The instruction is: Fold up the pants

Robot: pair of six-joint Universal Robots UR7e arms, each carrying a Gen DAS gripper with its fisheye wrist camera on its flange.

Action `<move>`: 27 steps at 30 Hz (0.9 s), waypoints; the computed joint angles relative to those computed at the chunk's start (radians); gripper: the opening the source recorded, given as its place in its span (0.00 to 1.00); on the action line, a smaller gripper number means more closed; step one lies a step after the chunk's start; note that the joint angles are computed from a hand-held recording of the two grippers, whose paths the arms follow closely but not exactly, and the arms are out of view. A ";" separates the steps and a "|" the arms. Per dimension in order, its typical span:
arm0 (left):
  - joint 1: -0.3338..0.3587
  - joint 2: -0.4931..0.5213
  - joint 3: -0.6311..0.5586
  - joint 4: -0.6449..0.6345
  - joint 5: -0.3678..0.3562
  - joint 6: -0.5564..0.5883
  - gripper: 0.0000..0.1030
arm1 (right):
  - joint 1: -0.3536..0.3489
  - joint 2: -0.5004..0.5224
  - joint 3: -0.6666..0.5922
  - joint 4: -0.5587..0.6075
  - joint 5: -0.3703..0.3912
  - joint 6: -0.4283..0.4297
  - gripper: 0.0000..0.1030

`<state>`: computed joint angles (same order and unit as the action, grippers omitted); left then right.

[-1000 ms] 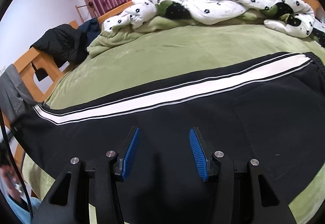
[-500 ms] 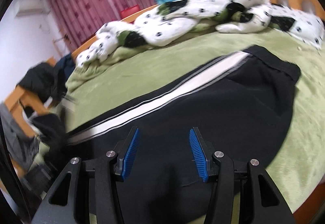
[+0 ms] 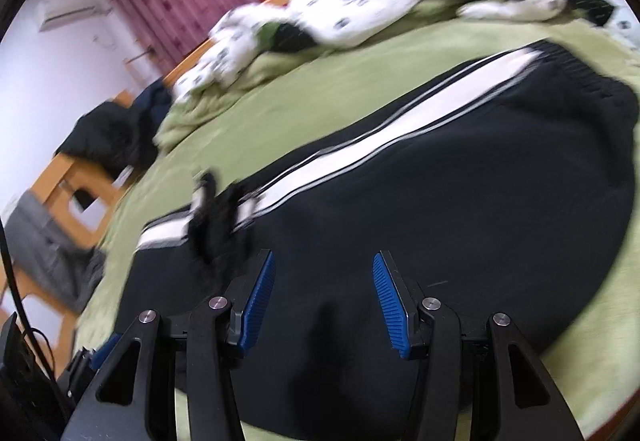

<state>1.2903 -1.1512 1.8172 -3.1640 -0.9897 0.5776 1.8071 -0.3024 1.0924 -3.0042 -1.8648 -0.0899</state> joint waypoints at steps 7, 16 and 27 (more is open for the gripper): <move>0.092 -0.082 0.041 -0.002 0.156 -0.107 0.78 | 0.040 0.120 -0.187 0.226 0.048 -0.046 0.51; 0.117 -0.120 0.073 -0.022 0.120 -0.102 0.78 | 0.090 0.241 -0.379 0.385 -0.162 -0.072 0.34; 0.145 -0.025 -0.052 -0.033 0.056 -0.069 0.77 | 0.080 0.227 -0.341 0.343 -0.132 -0.072 0.33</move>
<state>1.4357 -1.1762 1.7651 -3.1969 -0.9337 0.5082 1.8867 -0.0750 0.7518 -2.6612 -1.9964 -0.1617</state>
